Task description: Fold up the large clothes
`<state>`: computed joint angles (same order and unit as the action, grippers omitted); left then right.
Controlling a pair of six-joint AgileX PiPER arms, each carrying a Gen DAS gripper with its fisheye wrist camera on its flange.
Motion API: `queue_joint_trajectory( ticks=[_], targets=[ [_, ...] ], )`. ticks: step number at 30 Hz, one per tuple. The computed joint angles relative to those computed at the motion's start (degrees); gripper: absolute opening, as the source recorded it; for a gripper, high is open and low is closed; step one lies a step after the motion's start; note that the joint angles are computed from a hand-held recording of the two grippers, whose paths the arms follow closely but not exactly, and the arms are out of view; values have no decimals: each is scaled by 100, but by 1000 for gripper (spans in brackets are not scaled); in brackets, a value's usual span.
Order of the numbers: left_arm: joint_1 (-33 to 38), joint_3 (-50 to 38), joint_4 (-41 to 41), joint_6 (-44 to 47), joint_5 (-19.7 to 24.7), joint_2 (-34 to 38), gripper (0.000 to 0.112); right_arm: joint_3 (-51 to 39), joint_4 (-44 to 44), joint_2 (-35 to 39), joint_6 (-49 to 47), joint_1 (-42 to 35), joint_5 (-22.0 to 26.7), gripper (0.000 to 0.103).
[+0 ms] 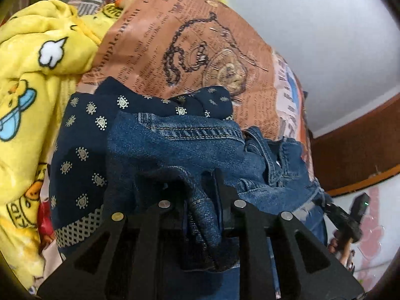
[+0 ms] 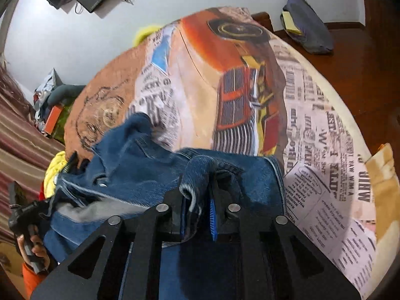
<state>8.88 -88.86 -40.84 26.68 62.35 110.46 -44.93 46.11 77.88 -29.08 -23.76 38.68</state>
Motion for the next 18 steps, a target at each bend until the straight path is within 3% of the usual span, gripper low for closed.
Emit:
queue_joint_trajectory(
  ticks=[2,4,8,10,12,14,18],
  targets=[
    [54,-172,42,47,305,-6,20,62,-4,-135,-72,-78,70,19],
    [57,-302,207,21,549,-150,21,-60,-643,-422,449,-43,188,25],
    [-59,-139,593,60,435,-765,27,-386,-2029,-1254,1335,121,612,35],
    [-192,149,916,86,77,-1246,38,-384,-2190,-1635,1300,137,792,41],
    [-398,666,1461,-40,-751,-1897,77,-383,-2280,-2077,1225,247,1124,42],
    [-399,1204,1405,247,-1306,-2512,87,-329,-2589,-2496,1429,617,1328,45],
    [-518,1592,1390,643,-1157,-2998,88,-48,-3804,-3014,2793,2139,1234,54]
  ],
)
